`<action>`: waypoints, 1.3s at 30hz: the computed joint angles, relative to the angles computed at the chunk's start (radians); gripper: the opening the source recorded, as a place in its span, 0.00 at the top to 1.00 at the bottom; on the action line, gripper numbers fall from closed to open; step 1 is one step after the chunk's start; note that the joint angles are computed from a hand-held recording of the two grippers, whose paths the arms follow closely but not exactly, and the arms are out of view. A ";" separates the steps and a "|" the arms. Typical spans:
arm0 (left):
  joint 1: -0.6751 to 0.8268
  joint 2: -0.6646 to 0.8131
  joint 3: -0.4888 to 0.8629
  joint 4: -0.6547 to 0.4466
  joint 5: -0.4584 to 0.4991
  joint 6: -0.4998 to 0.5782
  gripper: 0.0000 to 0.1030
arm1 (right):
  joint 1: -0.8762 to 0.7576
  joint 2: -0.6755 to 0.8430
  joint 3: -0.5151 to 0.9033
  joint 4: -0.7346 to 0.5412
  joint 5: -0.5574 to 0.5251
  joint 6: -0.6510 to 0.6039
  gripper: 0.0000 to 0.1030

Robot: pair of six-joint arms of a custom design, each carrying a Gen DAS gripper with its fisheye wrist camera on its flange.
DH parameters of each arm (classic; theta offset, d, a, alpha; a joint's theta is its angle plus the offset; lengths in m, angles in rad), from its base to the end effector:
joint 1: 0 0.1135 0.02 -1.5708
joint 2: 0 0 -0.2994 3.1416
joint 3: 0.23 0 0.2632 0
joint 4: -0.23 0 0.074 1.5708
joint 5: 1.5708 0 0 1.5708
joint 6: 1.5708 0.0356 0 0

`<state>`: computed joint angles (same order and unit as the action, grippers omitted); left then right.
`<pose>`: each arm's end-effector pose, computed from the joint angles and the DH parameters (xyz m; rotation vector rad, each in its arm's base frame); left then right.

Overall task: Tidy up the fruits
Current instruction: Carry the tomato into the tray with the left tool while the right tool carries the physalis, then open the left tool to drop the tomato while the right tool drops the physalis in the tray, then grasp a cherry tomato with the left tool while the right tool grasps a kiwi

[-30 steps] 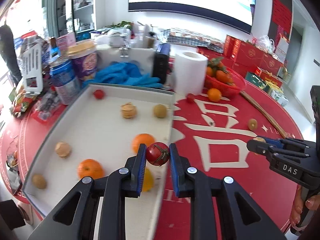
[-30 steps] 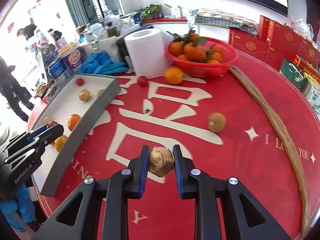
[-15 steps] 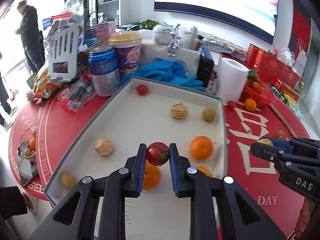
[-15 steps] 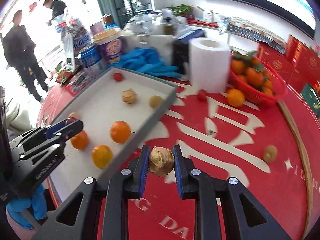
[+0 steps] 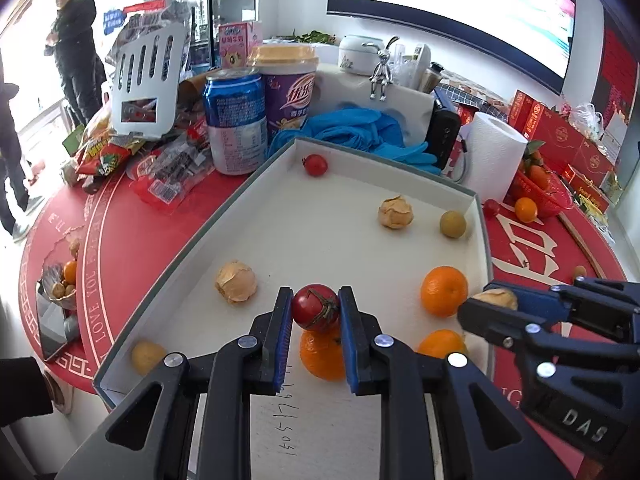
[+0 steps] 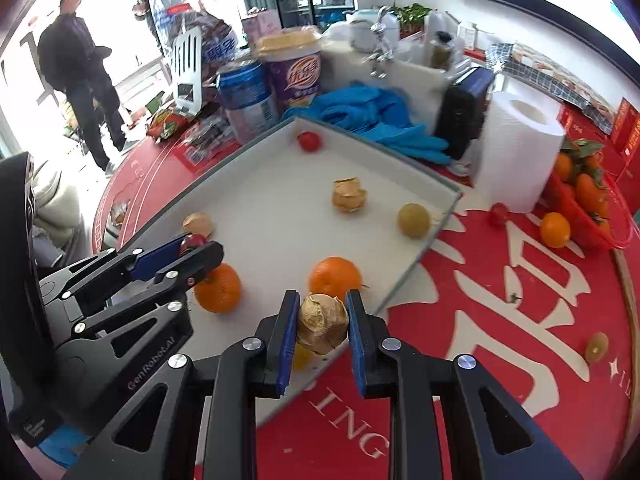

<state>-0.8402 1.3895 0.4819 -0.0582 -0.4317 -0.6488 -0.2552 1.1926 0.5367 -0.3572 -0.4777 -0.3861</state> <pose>0.1656 -0.1625 0.1555 0.0662 2.4171 -0.1211 0.2025 -0.0359 0.1934 -0.3305 2.4321 0.3449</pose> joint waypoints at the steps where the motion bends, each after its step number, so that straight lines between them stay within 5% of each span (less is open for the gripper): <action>1: 0.004 0.008 -0.003 0.010 0.003 -0.001 0.76 | 0.016 0.007 -0.002 0.010 0.010 0.009 0.76; 18: 0.021 0.041 -0.009 0.050 -0.020 -0.021 0.71 | 0.131 0.049 0.021 0.124 0.095 0.080 0.76; 24: 0.035 0.032 -0.011 0.026 -0.027 -0.048 0.49 | 0.143 0.044 0.028 0.127 0.106 0.080 0.76; 26: 0.032 0.020 -0.013 0.015 -0.040 -0.057 0.26 | 0.135 0.047 0.038 0.115 0.093 0.073 0.76; 27: 0.029 0.007 -0.018 0.014 -0.045 -0.059 0.22 | 0.129 0.049 0.044 0.106 0.085 0.071 0.72; 29: 0.016 -0.025 -0.023 0.004 -0.063 -0.059 0.20 | 0.107 0.036 0.043 0.105 0.069 0.078 0.33; 30: 0.010 -0.037 -0.018 -0.011 -0.068 -0.054 0.20 | 0.088 0.008 0.027 0.122 0.065 0.087 0.02; 39: -0.143 -0.025 0.124 -0.123 -0.116 0.026 0.19 | -0.316 0.002 0.036 0.048 -0.094 -0.087 0.00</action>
